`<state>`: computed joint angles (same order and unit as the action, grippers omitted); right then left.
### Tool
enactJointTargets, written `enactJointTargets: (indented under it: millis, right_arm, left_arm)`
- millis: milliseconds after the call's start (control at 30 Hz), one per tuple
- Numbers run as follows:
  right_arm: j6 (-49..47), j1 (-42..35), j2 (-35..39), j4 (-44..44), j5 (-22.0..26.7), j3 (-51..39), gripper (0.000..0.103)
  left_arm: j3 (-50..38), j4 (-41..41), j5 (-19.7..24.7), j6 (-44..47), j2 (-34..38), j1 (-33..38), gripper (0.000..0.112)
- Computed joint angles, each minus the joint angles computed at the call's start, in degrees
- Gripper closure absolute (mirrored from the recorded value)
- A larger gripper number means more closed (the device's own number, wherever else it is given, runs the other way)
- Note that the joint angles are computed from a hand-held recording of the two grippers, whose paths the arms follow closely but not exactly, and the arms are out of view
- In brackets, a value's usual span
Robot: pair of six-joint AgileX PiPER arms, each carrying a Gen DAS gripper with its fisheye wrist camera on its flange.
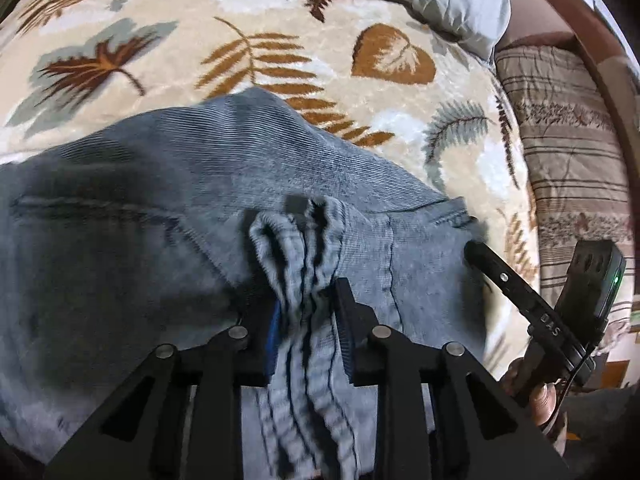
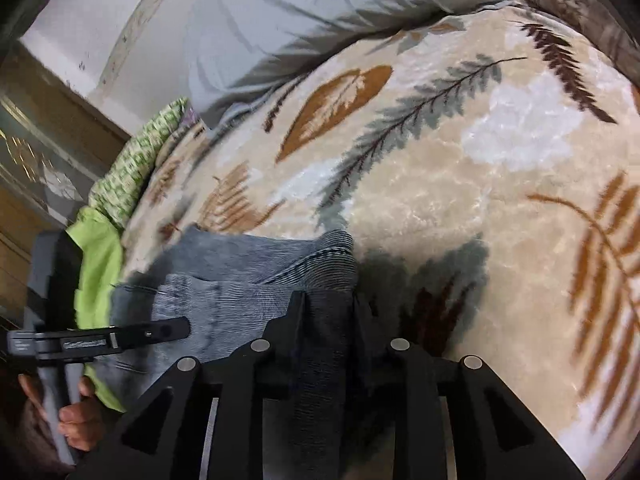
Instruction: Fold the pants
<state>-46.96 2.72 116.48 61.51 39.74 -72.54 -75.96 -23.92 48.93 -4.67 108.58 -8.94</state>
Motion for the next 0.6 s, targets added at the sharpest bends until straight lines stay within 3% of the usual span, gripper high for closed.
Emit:
enactJointTargets:
  millis: [133, 267, 300, 367, 533, 600]
  right_arm:
    - [-4.05, -4.02, -5.09, 3.70, 4.99, 7.32, 0.071]
    - [-5.93, -4.04, -5.59, 5.61, 5.67, 12.00, 0.071]
    - [-6.25, -3.51, -5.88, 5.89, 4.92, 12.72, 0.072]
    - [-8.76, -2.19, -8.13, 6.79, 2.21, 14.80, 0.085]
    - [-3.06, 2.96, -9.74, -2.65, -7.87, 15.58, 0.088]
    - [-3.28, 2.89, -9.38, -2.19, -8.20, 15.59, 0.088]
  left_arm:
    - [7.28, -4.63, -0.42, 4.13, -6.56, 1.27, 0.079]
    - [11.16, -5.00, -0.94, 4.53, -8.46, -1.07, 0.079]
    - [11.74, -3.10, -1.72, 3.14, -8.91, -2.18, 0.079]
    - [13.35, 1.69, -4.10, -0.27, -9.77, -5.11, 0.079]
    - [16.15, 10.58, -9.06, -5.64, -10.55, -10.05, 0.079]
    - [16.18, 11.77, -9.05, -6.07, -10.73, -10.44, 0.079]
